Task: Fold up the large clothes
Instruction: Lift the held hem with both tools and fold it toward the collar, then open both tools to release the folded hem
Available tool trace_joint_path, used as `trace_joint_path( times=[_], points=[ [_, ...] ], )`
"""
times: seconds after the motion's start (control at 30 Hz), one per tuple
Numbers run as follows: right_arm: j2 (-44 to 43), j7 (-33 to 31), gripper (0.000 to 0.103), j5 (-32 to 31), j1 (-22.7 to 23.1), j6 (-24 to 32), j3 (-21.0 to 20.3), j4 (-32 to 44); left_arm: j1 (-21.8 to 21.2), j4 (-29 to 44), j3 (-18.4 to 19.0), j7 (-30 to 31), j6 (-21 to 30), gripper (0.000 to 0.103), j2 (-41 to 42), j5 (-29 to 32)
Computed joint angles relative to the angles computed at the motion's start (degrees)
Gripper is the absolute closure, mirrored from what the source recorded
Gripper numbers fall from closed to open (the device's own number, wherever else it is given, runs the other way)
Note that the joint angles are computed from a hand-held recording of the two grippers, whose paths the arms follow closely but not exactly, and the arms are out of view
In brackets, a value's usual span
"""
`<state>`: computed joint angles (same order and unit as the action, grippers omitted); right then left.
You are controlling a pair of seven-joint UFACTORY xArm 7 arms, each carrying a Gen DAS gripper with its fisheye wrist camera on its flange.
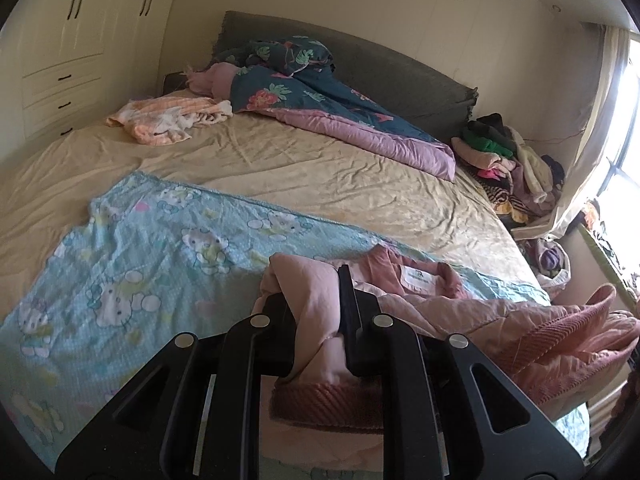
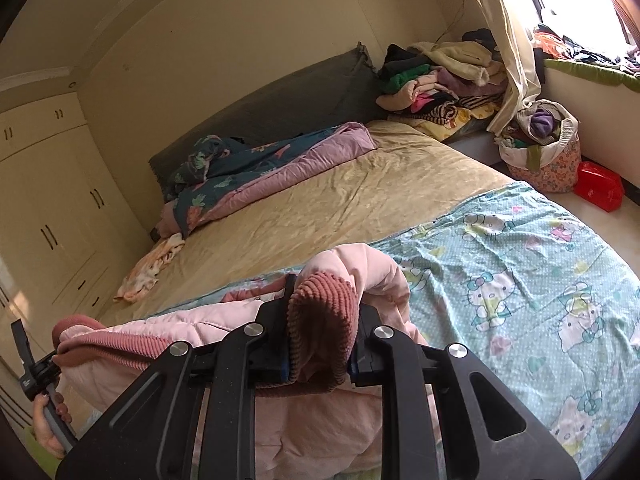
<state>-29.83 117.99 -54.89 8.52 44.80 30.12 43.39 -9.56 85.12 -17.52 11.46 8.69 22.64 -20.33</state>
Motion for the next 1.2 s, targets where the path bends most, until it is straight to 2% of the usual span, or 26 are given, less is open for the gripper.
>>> trace_joint_path(
  times=[0.13,0.27,0.57,0.63,0.8,0.87,0.93,1.07,1.13,1.2],
  points=[
    [2.1,-0.6,0.084,-0.7,-1.1,-1.2,-1.7,0.5,-4.8,5.6,5.3,-5.3,1.4,0.093,3.9,5.5],
    [4.4,-0.4,0.084,-1.7,-1.5,-3.9,-4.0,0.4,-7.3,10.7,8.1,-9.4,3.7,0.093,7.9,10.3],
    [7.6,2.7,0.081,-5.3,-2.3,-10.8,-8.3,-1.0,-9.7,17.9,10.5,-14.2,6.3,0.093,14.2,16.7],
    [7.4,6.1,0.077,-8.2,-3.5,-14.8,-9.0,-2.2,-10.2,18.6,11.0,-14.8,6.4,0.093,14.8,17.8],
    [7.2,10.1,0.066,-12.0,-5.2,-18.5,-9.1,-3.1,-11.0,20.1,11.6,-16.0,6.6,0.093,16.1,19.6],
    [7.1,11.4,0.056,-14.2,-5.6,-19.0,-8.7,-3.0,-11.0,20.9,11.5,-16.2,7.0,0.093,16.7,19.8],
    [6.8,11.9,0.037,-15.8,-5.4,-17.2,-7.8,-2.7,-11.0,21.6,11.3,-16.3,7.2,0.093,17.3,20.0],
    [8.0,7.7,0.028,-16.9,-2.8,-13.5,-7.1,-1.6,-11.1,23.2,11.2,-16.2,7.7,0.092,18.5,20.2],
    [9.9,2.7,0.021,-14.4,-0.6,-9.5,-6.8,-0.5,-11.4,24.8,11.4,-16.3,8.5,0.092,19.6,20.4],
    [12.5,-2.0,0.019,-11.6,1.5,-6.9,-7.5,0.4,-11.8,25.6,11.8,-16.6,8.9,0.090,20.3,20.7]
  ],
)
